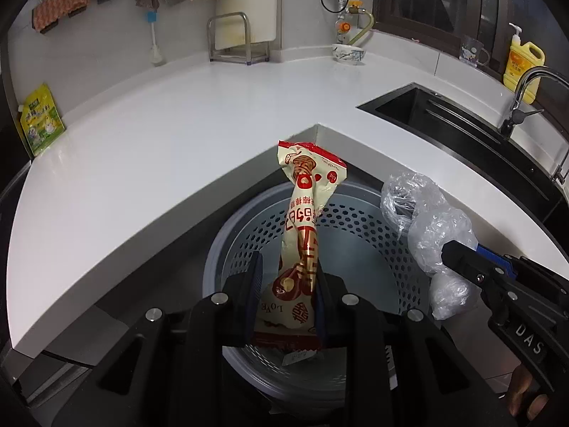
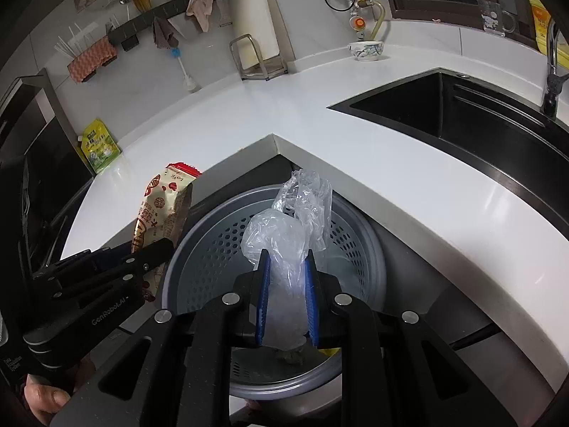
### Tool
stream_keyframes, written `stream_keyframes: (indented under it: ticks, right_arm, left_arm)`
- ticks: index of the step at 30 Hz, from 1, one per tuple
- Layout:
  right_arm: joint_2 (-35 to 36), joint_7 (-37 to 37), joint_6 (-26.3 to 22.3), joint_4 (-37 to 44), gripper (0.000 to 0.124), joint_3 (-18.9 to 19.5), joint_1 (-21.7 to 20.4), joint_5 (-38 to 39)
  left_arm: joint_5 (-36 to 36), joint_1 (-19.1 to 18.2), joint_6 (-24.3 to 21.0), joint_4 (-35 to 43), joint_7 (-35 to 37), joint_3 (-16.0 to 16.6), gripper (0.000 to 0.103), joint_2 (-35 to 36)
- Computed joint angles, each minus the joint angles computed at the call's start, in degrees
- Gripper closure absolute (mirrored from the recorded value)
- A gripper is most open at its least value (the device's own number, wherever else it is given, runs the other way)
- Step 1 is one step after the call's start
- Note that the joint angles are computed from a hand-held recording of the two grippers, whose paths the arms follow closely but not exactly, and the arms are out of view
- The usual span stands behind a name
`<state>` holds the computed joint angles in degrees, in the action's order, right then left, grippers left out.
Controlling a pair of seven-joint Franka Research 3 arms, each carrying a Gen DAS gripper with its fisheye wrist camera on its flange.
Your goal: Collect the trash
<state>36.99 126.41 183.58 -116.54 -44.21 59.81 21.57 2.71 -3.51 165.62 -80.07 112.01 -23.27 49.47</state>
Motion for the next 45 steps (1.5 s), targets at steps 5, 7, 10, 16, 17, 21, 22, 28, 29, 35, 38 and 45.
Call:
stream_keyframes:
  ticks: [5, 7, 10, 16, 17, 21, 22, 28, 29, 35, 38, 45]
  right_arm:
    - [0.24, -0.48, -1.25, 2.61, 0.106, 5.00, -5.42, -1.05]
    - [0.08, -0.36, -1.30, 3.34, 0.106, 7.33, -7.96, -1.82]
    - [0.14, -0.26, -1.91, 4.63, 0.106, 9.82, -10.87, -3.17]
    - [0.13, 0.14, 0.22, 4.78, 0.078, 10.84, -12.19, -3.72]
    - [0.34, 0.18, 0.30, 4.75, 0.076, 9.96, -11.39, -3.42]
    - [0.38, 0.23, -0.18, 4.41, 0.076, 8.22, -9.75, -2.55]
    - [0.27, 0.28, -0.04, 4.22, 0.076, 8.13, -9.62, -2.43]
    - [0.48, 1.29, -0.94, 3.78, 0.076, 5.68, -7.23, -2.45]
    - [0.49, 1.38, -1.06, 3.74, 0.076, 5.41, -7.01, -2.68]
    - [0.90, 3.33, -2.50, 3.40, 0.076, 2.28, -4.17, -4.42]
    - [1.07, 4.77, -3.30, 3.20, 0.076, 0.87, -2.96, -5.54]
    - [0.89, 6.92, -3.76, 2.95, 0.073, 0.04, -2.35, -8.03]
  left_arm:
    - [0.15, -1.54, -1.78, 2.91, -1.53, 1.54, 0.076, 1.79]
    - [0.26, -2.03, -2.39, 3.92, -2.15, 2.15, 0.075, 2.37]
    - [0.21, -2.47, -3.56, 5.85, -2.81, 2.59, 0.073, 3.47]
    - [-0.52, -1.93, -3.39, 6.59, -2.90, 1.99, 0.039, 4.03]
    - [-0.73, -1.79, -3.13, 6.51, -2.95, 1.85, 0.036, 4.03]
    - [-0.90, -1.86, -3.44, 6.88, -3.28, 2.06, 0.036, 4.04]
    - [-0.96, -1.86, -3.47, 6.90, -3.38, 2.06, 0.036, 4.01]
    - [-0.55, -1.92, -2.16, 5.94, -3.85, 2.41, 0.033, 3.26]
    - [-0.42, -1.87, -1.85, 5.62, -3.89, 2.42, 0.033, 3.08]
    - [0.23, -1.46, -0.04, 4.07, -4.50, 2.37, 0.027, 2.11]
    - [0.66, -1.33, 0.70, 3.60, -5.08, 2.49, 0.024, 1.74]
    - [1.91, -1.61, 1.37, 3.03, -6.89, 3.41, 0.021, 1.12]
